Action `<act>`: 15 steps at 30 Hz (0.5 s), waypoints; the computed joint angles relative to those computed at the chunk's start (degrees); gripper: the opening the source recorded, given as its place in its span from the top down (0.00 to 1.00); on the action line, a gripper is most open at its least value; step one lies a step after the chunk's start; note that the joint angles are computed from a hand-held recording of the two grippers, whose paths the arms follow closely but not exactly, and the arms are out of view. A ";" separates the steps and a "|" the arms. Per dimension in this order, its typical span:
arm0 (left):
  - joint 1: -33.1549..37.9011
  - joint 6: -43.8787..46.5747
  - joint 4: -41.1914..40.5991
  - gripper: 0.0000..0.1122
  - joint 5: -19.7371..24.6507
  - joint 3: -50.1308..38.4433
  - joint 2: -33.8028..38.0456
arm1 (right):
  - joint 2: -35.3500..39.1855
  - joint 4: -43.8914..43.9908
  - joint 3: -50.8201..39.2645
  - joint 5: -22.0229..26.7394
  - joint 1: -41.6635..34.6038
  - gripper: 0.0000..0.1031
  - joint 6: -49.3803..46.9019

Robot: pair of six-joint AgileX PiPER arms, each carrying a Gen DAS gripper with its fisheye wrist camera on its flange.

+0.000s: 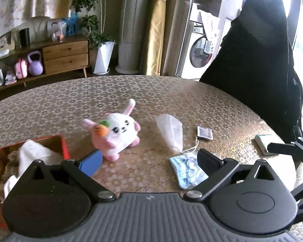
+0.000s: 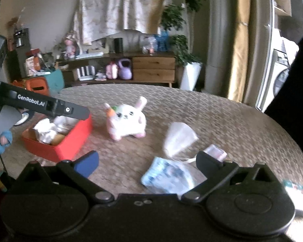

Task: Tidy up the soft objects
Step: 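Move both grippers back to the white face mask and clear plastic bag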

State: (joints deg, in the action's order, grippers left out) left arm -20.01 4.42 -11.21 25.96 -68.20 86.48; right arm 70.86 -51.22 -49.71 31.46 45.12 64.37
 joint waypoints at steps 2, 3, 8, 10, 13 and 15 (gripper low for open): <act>-2.56 -5.06 5.23 0.10 -2.89 0.02 1.49 | -0.92 -0.46 1.90 -0.48 -1.25 0.00 0.32; -3.49 -7.26 7.53 0.10 -3.65 -0.19 2.20 | -1.41 -0.88 2.88 -0.71 -1.73 0.00 0.44; -4.99 -1.98 0.49 0.10 -5.93 -3.09 7.37 | -0.64 -1.55 6.56 -2.43 -3.73 0.00 -1.68; -4.28 4.93 -8.54 0.10 -3.24 -6.49 10.36 | 0.36 -2.61 7.88 -3.72 -4.28 0.00 -1.00; -5.36 2.71 -8.55 0.10 -4.54 -8.75 13.39 | 1.67 -2.85 9.63 -6.92 -5.89 0.00 -0.79; -7.01 -2.50 -3.43 0.10 -5.61 -10.92 15.88 | 2.57 -3.21 10.37 -8.67 -6.72 0.00 -0.39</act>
State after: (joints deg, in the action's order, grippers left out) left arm -27.02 1.92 -14.64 20.35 -79.12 102.36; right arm 73.43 -54.42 -39.34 22.79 38.40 63.99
